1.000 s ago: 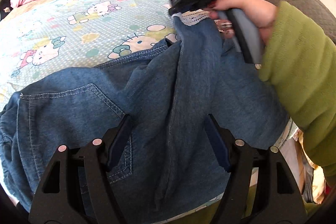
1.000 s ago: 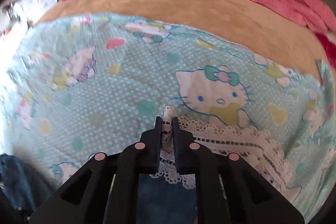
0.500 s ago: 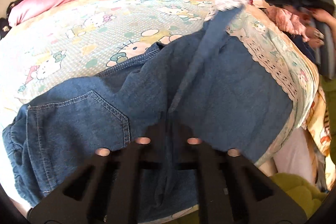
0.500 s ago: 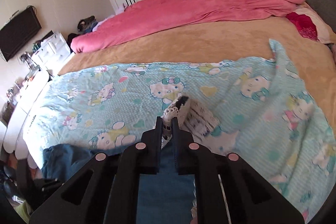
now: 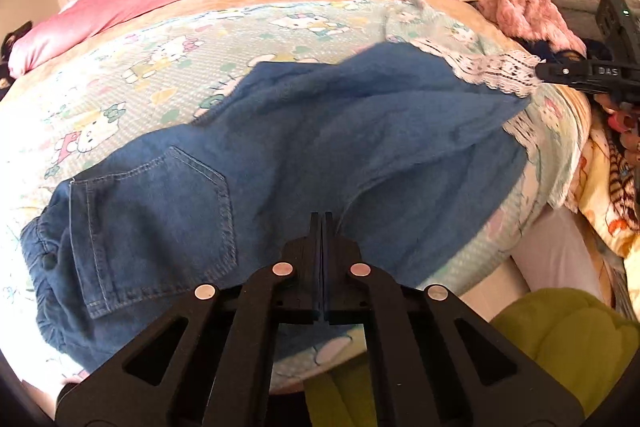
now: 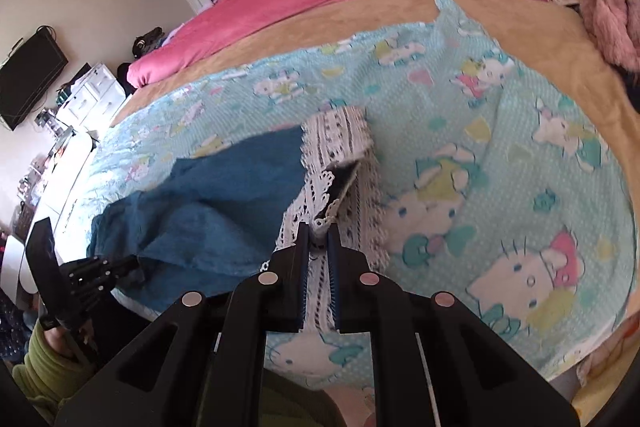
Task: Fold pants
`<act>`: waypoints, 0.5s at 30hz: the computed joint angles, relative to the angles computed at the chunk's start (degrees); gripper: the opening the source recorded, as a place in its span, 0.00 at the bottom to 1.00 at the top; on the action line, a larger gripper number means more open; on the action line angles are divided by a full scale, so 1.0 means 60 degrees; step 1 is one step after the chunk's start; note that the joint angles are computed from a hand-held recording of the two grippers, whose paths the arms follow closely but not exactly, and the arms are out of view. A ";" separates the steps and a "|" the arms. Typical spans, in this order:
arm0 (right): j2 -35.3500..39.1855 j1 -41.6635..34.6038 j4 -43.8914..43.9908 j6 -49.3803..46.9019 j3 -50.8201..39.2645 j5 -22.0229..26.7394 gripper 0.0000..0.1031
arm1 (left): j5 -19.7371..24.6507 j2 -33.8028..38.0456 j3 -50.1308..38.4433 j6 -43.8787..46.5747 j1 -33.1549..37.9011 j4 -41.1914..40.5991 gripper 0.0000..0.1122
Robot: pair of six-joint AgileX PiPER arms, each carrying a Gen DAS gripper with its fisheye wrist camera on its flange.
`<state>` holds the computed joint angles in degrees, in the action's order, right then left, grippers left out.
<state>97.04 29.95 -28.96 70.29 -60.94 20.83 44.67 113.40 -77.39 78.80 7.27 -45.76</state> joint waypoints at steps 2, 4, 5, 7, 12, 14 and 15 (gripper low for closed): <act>-0.0040 0.0013 -0.0221 0.0333 0.0256 -0.0241 0.08 | -0.0035 -0.0237 0.0415 0.0624 0.0035 -0.0343 0.00; 0.0001 0.0035 -0.0552 0.0736 0.0365 -0.0337 0.08 | 0.0010 -0.0428 0.0685 0.1088 0.0051 -0.0565 0.07; 0.0017 0.0025 -0.0567 0.0780 0.0410 -0.0427 0.08 | -0.0006 -0.0521 0.0849 0.1376 0.0066 -0.0706 0.18; 0.0009 0.0030 -0.0692 0.0999 0.0554 -0.0544 0.08 | -0.0246 -0.0727 0.1194 0.1888 -0.0009 -0.0888 0.31; -0.0103 -0.0173 -0.0551 0.0933 0.0860 -0.0998 0.08 | -0.2575 -0.0717 0.1607 0.1644 -0.1220 -0.0200 0.31; -0.0190 -0.0230 -0.0301 0.0664 0.0979 -0.1105 0.08 | -0.2665 -0.0426 0.1305 0.0755 -0.1428 0.0677 0.00; -0.0264 -0.0248 -0.0173 0.0537 0.1065 -0.1157 0.08 | -0.2350 -0.0300 0.1061 0.0311 -0.1348 0.0908 0.00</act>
